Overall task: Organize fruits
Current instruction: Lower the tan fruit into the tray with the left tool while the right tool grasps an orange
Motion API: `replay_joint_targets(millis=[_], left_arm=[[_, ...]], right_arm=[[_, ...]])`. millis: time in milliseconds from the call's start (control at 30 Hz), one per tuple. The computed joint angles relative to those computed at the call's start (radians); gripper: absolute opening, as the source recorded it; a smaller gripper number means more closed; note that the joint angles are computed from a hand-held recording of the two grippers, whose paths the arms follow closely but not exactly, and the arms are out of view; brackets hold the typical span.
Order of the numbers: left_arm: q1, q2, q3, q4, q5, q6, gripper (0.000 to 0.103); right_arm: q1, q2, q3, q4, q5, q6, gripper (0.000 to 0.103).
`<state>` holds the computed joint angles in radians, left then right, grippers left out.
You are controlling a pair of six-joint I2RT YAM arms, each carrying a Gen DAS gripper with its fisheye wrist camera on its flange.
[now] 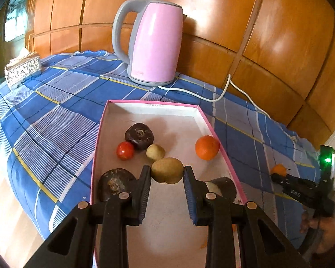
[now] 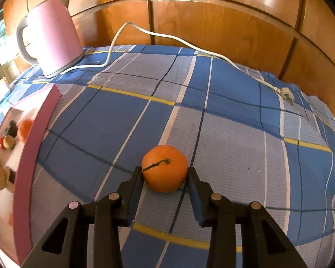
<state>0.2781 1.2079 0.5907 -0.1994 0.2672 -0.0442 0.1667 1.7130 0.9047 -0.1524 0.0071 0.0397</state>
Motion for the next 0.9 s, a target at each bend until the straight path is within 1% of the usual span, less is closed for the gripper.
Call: replay_joint_targets(millis=[267,433,600,700,900], left_arm=[[-0.016,0.004,-0.012,0.009,-0.036,-0.014,0.03],[-0.041,0.005,-0.029,0.027,-0.072,-0.011,0.03],[-0.054,0.005,-0.04,0.034,-0.091,-0.017,0.03],[-0.058,-0.001,-0.049,0.037,-0.105,-0.018,0.03],[-0.067,-0.023,-0.066,0.049,-0.139,-0.026,0.03]], right_arm=[[0.013,-0.131,-0.137,0.016,-0.012,0.004,0.039],[-0.011,-0.233,-0.232,0.001,-0.042,0.021,0.039],[-0.051,-0.352,-0.323,-0.031,-0.078,0.039,0.039],[-0.087,-0.423,-0.368,-0.051,-0.079,0.041,0.039],[-0.176,-0.489,-0.412,-0.085,-0.078,0.036,0.039]])
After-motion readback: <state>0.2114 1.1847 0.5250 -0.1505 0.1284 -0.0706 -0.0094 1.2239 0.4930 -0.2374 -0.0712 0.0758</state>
